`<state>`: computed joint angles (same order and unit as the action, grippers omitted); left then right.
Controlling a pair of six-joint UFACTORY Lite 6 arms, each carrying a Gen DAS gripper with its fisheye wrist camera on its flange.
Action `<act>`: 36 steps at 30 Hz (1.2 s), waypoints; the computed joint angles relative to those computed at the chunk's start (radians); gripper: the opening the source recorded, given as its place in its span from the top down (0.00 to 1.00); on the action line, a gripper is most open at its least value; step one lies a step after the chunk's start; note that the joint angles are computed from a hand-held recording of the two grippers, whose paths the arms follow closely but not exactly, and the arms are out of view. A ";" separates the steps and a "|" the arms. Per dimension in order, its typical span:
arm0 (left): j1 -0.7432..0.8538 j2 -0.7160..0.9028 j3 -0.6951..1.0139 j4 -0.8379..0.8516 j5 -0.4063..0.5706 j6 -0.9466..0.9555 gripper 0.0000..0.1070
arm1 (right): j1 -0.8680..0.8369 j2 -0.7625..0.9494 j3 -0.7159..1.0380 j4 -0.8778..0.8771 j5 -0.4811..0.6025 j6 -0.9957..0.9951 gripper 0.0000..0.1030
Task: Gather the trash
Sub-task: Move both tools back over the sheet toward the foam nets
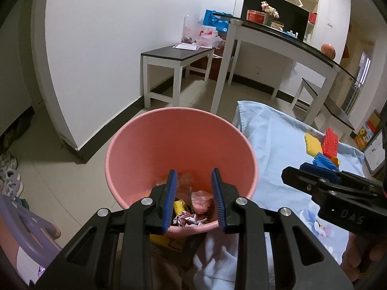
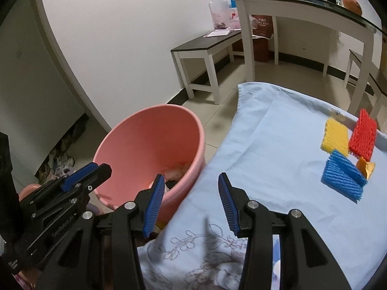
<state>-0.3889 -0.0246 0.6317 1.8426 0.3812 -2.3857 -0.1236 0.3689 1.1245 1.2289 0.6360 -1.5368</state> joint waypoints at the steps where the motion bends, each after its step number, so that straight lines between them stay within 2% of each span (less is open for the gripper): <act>1: -0.014 0.007 0.007 -0.017 0.007 0.013 0.72 | -0.010 0.000 0.000 -0.001 0.006 -0.002 0.56; 13: -0.113 0.118 0.105 -0.076 0.028 0.060 0.72 | -0.185 0.036 0.003 -0.020 0.074 -0.041 0.56; 21: -0.153 0.212 0.182 -0.029 -0.031 0.004 0.72 | -0.361 0.090 0.031 -0.036 0.084 -0.102 0.56; 26: -0.183 0.301 0.274 0.038 -0.096 -0.035 0.72 | -0.475 0.181 0.135 -0.069 0.106 -0.068 0.56; 31: -0.198 0.410 0.414 0.251 -0.192 -0.195 0.72 | -0.554 0.289 0.271 -0.104 0.137 0.002 0.56; 35: -0.212 0.516 0.560 0.311 -0.248 -0.224 0.72 | -0.594 0.354 0.363 -0.125 0.155 0.034 0.56; 36: -0.215 0.557 0.617 0.282 -0.267 -0.188 0.72 | -0.599 0.369 0.385 -0.132 0.158 0.046 0.56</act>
